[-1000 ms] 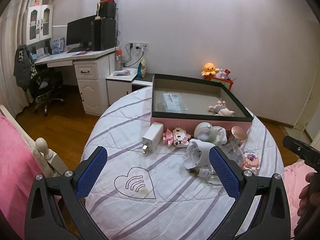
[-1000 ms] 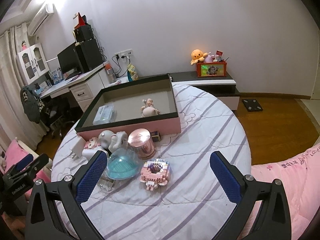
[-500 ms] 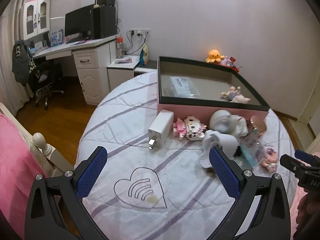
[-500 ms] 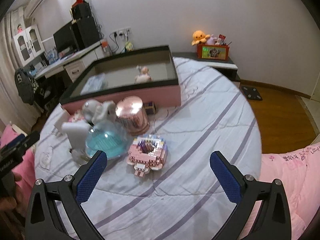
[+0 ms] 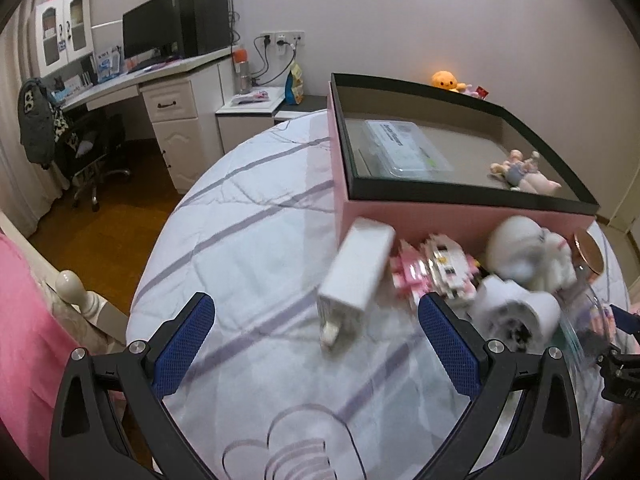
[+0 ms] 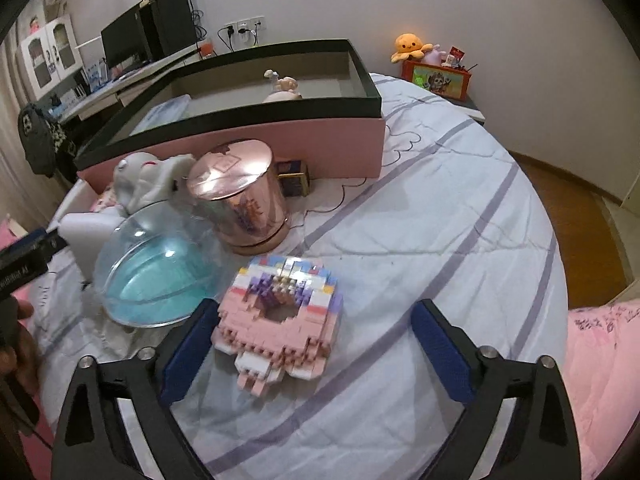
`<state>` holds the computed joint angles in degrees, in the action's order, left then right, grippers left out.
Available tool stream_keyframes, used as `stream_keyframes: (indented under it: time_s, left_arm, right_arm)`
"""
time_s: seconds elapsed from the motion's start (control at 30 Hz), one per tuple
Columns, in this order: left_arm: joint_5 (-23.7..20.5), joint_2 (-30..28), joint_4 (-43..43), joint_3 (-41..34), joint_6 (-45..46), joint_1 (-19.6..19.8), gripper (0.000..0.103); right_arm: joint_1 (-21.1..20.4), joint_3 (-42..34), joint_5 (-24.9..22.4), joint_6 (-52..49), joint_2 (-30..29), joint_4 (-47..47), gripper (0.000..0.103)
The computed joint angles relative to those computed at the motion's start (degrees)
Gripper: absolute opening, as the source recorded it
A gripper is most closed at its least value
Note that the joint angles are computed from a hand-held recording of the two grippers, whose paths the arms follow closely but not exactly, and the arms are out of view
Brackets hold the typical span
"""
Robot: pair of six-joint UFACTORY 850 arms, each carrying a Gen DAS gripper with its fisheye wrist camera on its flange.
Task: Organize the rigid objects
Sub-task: 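Grasp the white charger with left tool while right tool grasps the pink block toy, then place the charger in the tray with left tool while right tool places the block toy beside the pig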
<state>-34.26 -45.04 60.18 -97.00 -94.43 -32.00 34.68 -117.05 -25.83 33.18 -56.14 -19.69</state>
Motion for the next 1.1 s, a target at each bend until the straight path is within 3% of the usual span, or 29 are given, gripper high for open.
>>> stream_keyframes:
  time_s: [0.13, 0.2, 0.23, 0.27, 0.5, 0.53, 0.57, 0.87, 1.1]
  left_arm:
    - [1.59, 0.06, -0.01, 0.06, -0.09, 1.0, 0.096]
    - [2.74, 0.48, 0.47, 0.79, -0.54, 1.28, 0.078]
    - [3.61, 0.41, -0.72, 0.71, 1.03, 1.51, 0.064]
    - [4.7, 0.46, -1.71, 0.87, 2.21, 1.72, 0.056]
    - [3.91, -1.84, -7.75, -2.92, 11.21, 1.77, 0.054]
    - [4.46, -1.77, -7.42, -2.89, 11.43, 1.73, 0.046]
    - [5.13, -1.58, -7.13, -2.58, 11.16, 1.74, 0.026]
    - [7.15, 2.52, -1.17, 3.14, 1.65, 0.89, 0.023]
    - [7.6, 4.99, 2.58, 4.73, -1.55, 0.43, 0.023]
  right_arm:
    - [0.05, -1.54, -0.67, 1.41, -0.87, -3.11, 0.076]
    - [-0.12, -1.21, -0.36, 2.36, -0.65, -4.15, 0.065]
    - [-0.29, -1.72, -0.44, 1.99, -0.96, -3.85, 0.064]
    - [-0.37, -1.57, -0.2, 1.6, -0.88, -3.5, 0.064]
    - [0.06, -2.66, -1.18, 3.61, -1.57, -6.34, 0.064]
    - [0.07, -2.44, -1.12, 3.76, -1.43, -6.56, 0.064]
    - [0.02, -2.34, -0.9, 3.51, -1.36, -6.14, 0.063]
    - [-0.46, 3.36, 3.47, 3.24, 2.53, -3.81, 0.063]
    - [-0.46, 2.3, 5.23, 2.06, 3.31, -3.49, 0.063]
